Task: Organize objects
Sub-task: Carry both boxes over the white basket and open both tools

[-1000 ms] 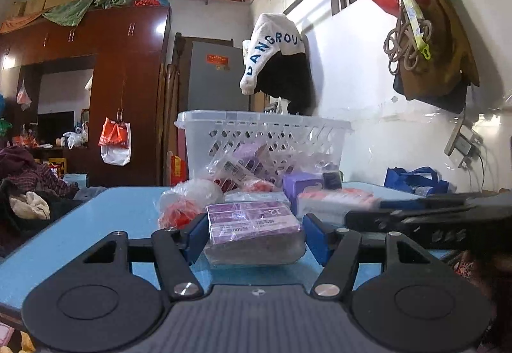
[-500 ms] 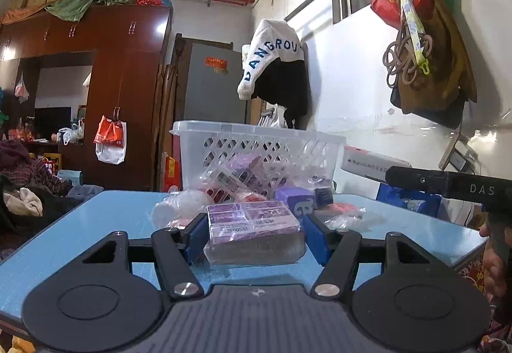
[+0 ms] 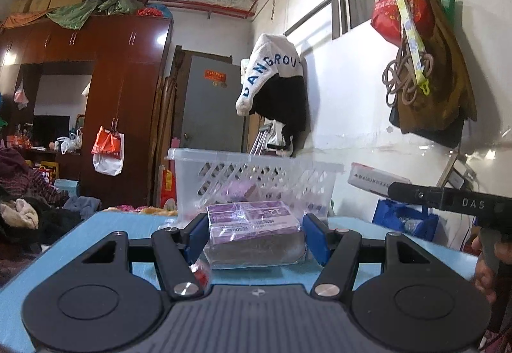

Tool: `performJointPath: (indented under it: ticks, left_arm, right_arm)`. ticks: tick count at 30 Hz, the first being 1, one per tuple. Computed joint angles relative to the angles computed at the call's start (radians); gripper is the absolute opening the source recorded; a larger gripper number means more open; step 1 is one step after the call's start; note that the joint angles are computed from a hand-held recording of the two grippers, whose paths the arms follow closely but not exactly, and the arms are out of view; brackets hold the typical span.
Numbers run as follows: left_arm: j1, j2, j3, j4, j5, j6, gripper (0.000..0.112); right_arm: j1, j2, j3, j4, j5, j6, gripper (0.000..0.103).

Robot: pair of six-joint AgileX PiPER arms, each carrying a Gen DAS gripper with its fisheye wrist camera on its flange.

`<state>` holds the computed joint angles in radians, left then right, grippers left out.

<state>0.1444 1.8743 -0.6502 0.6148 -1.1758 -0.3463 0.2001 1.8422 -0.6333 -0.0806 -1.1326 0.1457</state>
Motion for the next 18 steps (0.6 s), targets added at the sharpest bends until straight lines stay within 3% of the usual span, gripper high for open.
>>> performJointPath:
  ticks: [5,7,10,13,15,18]
  left_arm:
    - [-0.020,-0.007,-0.111,0.027,0.103,-0.102,0.067]
    - [-0.031,-0.011,-0.206,0.055,0.172,-0.181,0.067]
    - [-0.061,0.008,-0.425,0.125,0.319,-0.340,0.067]
    - [-0.126,0.082,-0.725,0.238,0.565,-0.554,0.067]
    - [-0.165,0.155,-0.925,0.382,0.717,-0.731,0.067]
    - [-0.194,0.228,-1.074,0.532,0.812,-0.865,0.075]
  right_arm:
    - [-0.007,-0.029,-0.089,-0.019,0.090,0.004,0.055]
    - [-0.006,-0.038,-0.171,-0.019,0.170,-0.010,0.055]
    - [-0.006,-0.017,-0.369,-0.017,0.384,0.014,0.055]
    - [-0.001,0.053,-0.591,0.005,0.605,-0.002,0.055]
    - [-0.003,0.102,-0.697,-0.009,0.689,0.010,0.055]
    - [0.011,0.168,-0.801,0.138,0.766,-0.174,0.062]
